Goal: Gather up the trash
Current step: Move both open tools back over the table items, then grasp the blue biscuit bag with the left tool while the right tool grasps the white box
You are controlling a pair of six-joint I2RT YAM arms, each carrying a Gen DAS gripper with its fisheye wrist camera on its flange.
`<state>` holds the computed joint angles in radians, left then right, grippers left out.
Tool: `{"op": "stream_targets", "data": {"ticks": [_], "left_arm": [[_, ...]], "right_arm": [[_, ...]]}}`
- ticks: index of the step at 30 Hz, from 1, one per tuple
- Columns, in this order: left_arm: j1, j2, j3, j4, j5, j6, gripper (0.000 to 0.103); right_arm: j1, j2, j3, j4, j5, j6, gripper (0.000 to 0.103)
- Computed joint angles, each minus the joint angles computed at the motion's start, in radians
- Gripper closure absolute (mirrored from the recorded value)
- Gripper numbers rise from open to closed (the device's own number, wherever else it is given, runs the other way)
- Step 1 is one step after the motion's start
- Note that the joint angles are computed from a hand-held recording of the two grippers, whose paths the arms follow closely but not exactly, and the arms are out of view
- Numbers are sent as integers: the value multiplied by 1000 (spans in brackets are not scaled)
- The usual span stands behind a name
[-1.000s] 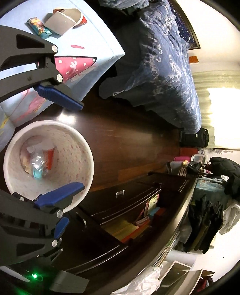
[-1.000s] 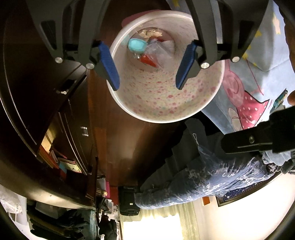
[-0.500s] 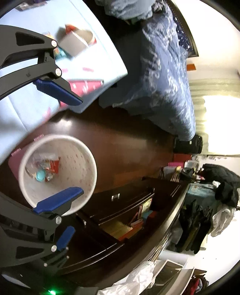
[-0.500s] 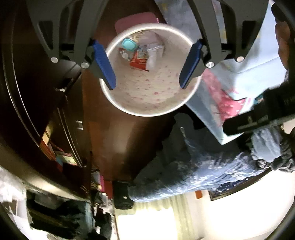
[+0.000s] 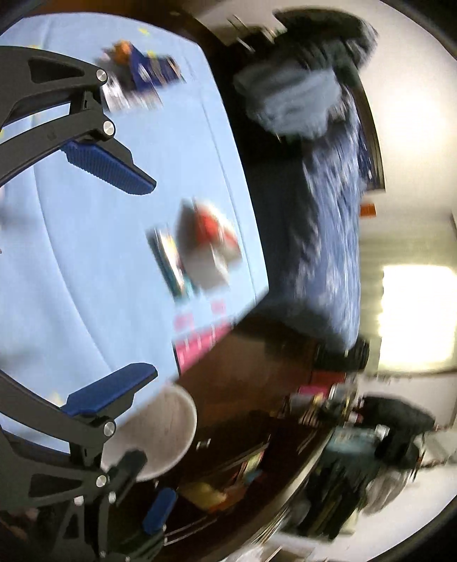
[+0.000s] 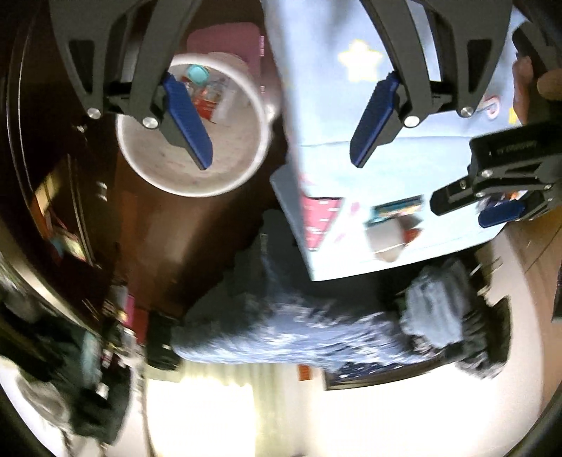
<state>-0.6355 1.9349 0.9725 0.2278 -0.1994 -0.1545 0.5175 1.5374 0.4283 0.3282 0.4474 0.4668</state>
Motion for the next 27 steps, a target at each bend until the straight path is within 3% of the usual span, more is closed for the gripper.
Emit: {"op": "stream_targets", "data": {"ticks": [4, 9, 16, 22, 27], "left_arm": [[142, -40, -86, 33, -2, 9, 6], [315, -23, -71, 20, 32, 14, 4], [492, 111, 153, -111, 110, 0, 4], [530, 287, 393, -253, 155, -2, 4], [530, 350, 462, -282, 152, 4, 4]], "right_arm": [[75, 76, 113, -56, 10, -10, 21], [138, 169, 247, -117, 17, -18, 21], [157, 299, 429, -181, -1, -57, 21], [109, 406, 564, -232, -59, -56, 21], [56, 495, 667, -271, -96, -43, 21]]}}
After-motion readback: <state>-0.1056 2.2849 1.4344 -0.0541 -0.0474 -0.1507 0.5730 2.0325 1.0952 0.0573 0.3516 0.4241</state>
